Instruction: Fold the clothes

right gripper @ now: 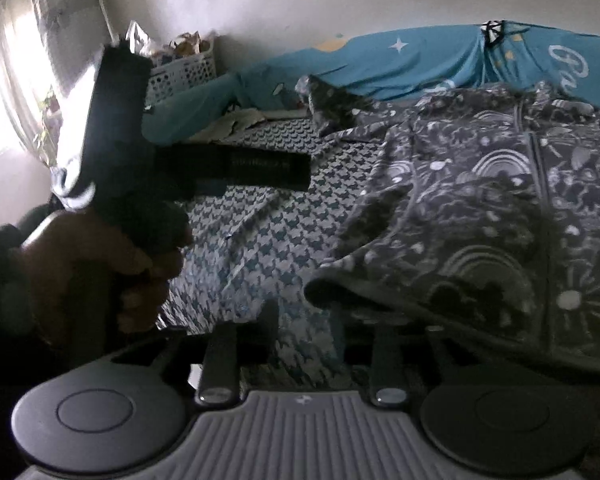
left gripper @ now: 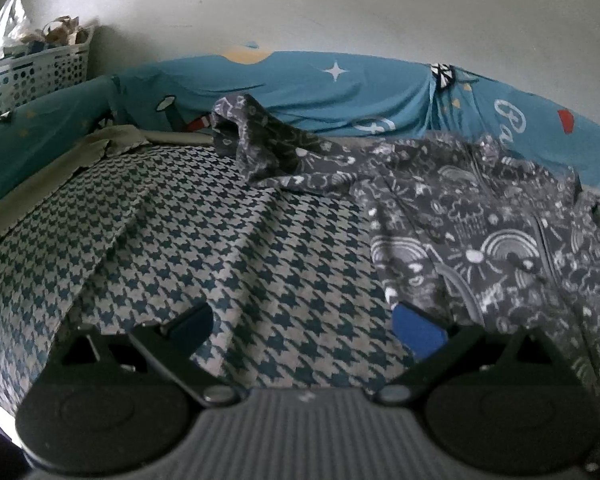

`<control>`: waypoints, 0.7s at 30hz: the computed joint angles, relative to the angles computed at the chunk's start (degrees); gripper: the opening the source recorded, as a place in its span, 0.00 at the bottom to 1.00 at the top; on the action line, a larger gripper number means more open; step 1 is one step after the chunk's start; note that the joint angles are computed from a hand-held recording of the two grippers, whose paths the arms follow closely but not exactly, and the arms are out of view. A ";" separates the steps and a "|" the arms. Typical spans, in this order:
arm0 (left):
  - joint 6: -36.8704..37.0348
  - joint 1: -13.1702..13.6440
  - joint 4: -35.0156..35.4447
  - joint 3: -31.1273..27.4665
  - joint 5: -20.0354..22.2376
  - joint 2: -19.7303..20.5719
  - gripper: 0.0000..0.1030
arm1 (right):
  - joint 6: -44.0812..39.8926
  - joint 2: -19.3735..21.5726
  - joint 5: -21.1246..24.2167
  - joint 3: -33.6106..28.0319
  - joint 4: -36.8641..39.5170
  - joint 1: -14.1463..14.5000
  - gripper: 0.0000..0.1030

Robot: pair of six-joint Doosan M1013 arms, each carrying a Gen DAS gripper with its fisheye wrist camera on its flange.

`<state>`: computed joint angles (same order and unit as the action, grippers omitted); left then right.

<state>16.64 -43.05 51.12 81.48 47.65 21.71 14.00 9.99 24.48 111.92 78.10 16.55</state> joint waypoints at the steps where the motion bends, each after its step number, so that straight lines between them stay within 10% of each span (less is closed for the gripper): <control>1: -0.35 0.02 0.14 0.04 -0.03 -0.07 0.97 | 0.43 0.35 -0.60 -0.31 -0.36 0.33 0.33; 16: -3.75 0.02 2.30 0.60 -1.24 -0.77 0.97 | 13.27 3.69 -5.13 -3.57 -0.24 2.21 0.35; 21: -5.74 -0.03 4.11 0.99 -1.12 -1.11 0.97 | 14.55 4.18 -7.51 -4.28 -3.01 3.30 0.09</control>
